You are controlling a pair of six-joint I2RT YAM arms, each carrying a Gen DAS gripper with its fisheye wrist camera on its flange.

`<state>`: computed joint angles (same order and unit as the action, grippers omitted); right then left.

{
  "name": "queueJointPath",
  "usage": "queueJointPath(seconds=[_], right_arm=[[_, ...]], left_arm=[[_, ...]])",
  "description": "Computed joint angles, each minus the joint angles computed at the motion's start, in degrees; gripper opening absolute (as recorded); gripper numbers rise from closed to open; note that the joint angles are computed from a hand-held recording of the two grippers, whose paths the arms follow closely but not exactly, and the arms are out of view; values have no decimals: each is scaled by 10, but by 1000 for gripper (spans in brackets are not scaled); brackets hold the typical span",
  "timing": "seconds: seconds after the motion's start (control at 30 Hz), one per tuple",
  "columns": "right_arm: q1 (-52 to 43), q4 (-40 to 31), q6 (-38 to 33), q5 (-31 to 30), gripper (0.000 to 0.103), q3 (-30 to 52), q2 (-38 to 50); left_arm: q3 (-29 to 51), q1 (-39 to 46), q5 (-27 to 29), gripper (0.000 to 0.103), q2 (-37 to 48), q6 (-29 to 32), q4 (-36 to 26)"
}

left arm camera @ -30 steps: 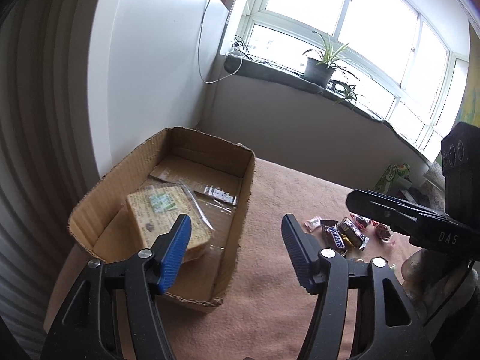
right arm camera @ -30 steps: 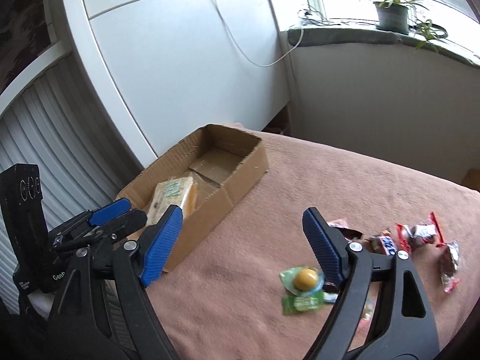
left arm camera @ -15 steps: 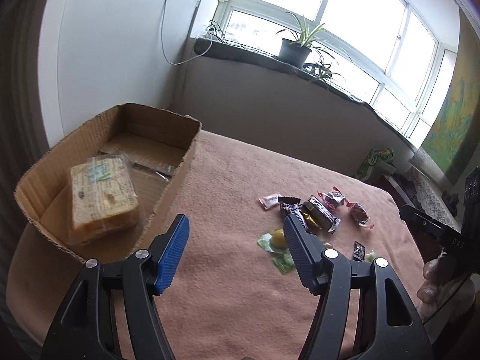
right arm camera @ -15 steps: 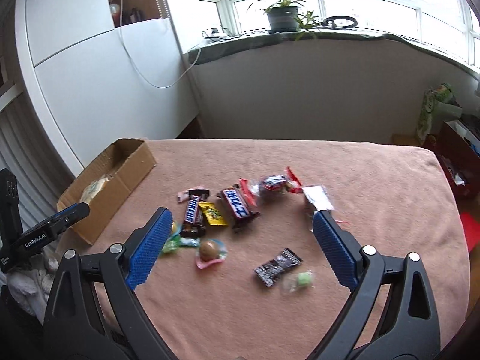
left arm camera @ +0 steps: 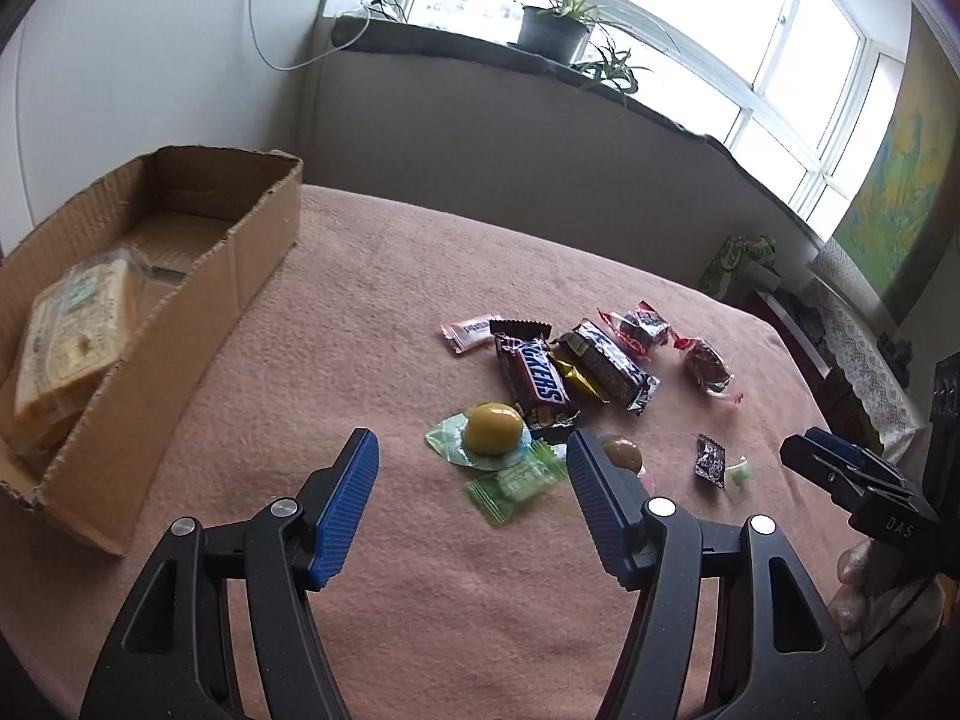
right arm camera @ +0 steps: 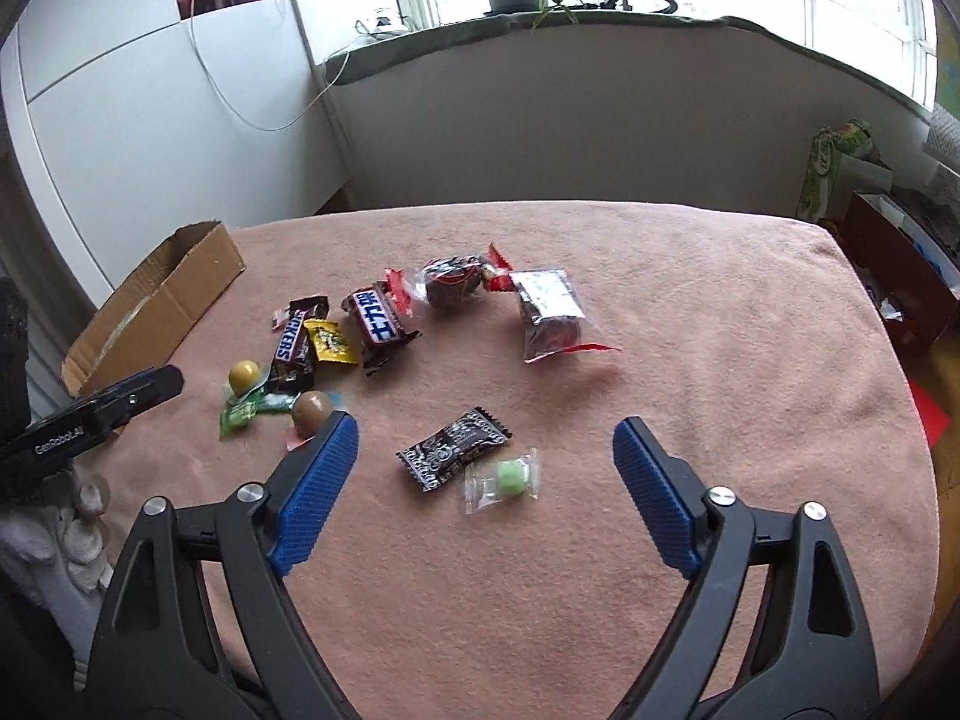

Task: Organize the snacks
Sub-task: 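Grasp the black-wrapped candy with the right tool while the left tool grasps the yellow ball candy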

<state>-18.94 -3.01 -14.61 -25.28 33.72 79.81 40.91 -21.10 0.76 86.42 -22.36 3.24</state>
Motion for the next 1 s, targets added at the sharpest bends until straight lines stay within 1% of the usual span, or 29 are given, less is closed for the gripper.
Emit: queueJointPath(seconds=[0.03,0.13,0.2,0.27,0.3,0.5,0.7,0.87,0.9,0.93,1.0], right_arm=[[10,-6,-4,3,76,4,5],[30,-24,-2,-3,65,25,35],[31,-44,9,-20,61,46,63],[31,-59,22,-33,57,61,88],[33,-61,27,-30,56,66,96],[59,-48,52,11,54,73,122],[101,-14,85,67,54,87,153],[121,3,97,94,54,102,170],[126,5,95,102,54,102,171],[131,8,93,111,54,100,171],[142,20,88,129,52,94,170]], left_arm=[[6,-3,0,62,9,2,0],[20,-6,4,56,28,7,-2],[25,-6,5,55,36,11,-2],[30,-2,11,50,42,15,-4],[33,1,16,46,47,16,-5],[49,10,29,45,75,30,-2],[66,11,32,45,99,40,-1],[89,3,16,45,125,60,-8],[94,1,10,45,131,62,-11],[97,1,9,40,136,63,-12],[98,1,9,38,141,66,-10]])
